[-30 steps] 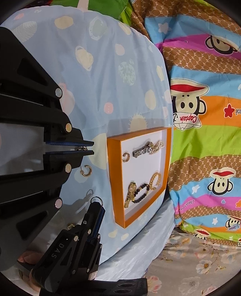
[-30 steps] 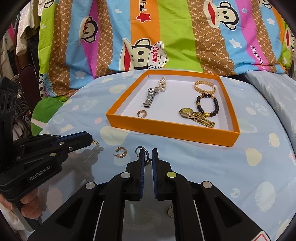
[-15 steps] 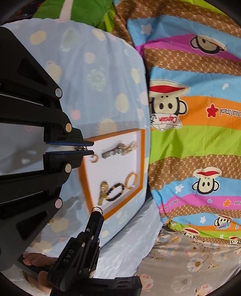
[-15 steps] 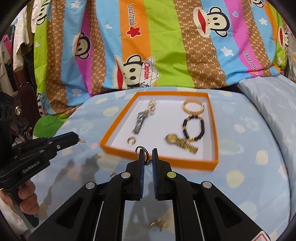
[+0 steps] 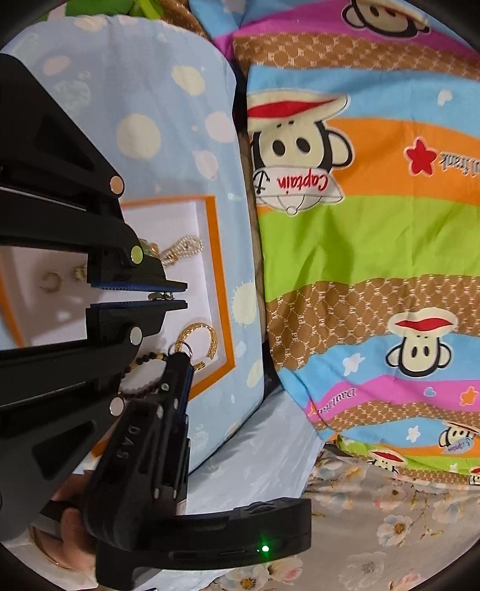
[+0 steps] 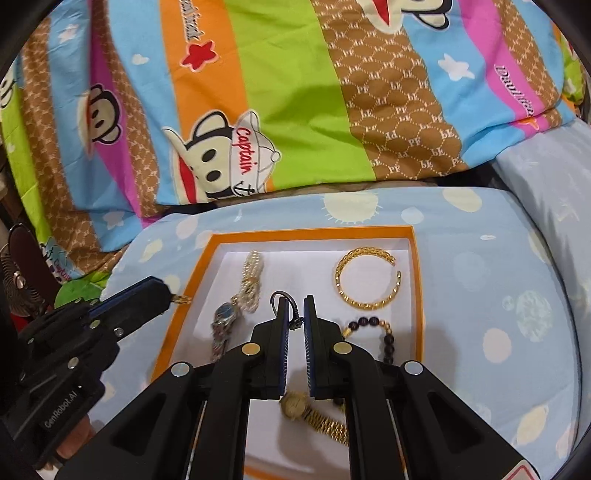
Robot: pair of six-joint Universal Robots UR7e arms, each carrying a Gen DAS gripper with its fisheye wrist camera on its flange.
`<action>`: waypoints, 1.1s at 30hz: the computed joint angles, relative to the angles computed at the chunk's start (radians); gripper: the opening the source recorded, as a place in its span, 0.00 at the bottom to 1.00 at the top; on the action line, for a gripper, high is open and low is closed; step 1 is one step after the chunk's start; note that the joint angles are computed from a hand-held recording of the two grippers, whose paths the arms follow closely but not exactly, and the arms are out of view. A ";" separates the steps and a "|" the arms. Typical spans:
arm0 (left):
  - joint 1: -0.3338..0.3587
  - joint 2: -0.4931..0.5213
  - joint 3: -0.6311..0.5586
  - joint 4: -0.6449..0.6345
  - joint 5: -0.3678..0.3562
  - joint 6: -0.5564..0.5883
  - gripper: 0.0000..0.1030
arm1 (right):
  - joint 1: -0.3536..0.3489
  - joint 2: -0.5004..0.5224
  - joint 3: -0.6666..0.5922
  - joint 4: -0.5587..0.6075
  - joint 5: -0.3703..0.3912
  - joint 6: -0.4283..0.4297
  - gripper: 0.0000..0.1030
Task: Organize jewelry
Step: 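Carry the earring and silver ring into the orange box and open both grippers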
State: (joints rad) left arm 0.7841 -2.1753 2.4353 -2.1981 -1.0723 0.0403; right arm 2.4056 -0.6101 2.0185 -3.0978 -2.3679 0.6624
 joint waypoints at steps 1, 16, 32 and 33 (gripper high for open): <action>0.019 0.042 0.000 -0.032 -0.002 0.009 0.03 | -0.013 0.003 -0.004 0.010 0.003 0.003 0.07; 0.115 0.171 -0.016 -0.183 -0.049 0.036 0.26 | -0.029 0.016 0.029 -0.121 -0.027 -0.049 0.11; -0.200 -0.380 0.001 0.456 0.126 -0.217 0.39 | 0.283 -0.063 0.130 0.137 -0.227 0.302 0.20; -0.221 -0.411 -0.001 0.511 0.134 -0.247 0.40 | 0.307 -0.066 0.135 0.192 -0.235 0.362 0.20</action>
State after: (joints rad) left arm 0.5634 -2.5866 2.4346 -1.6875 -0.9379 -0.2063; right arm 2.7130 -0.6761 2.1532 -2.9057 -2.6032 1.0246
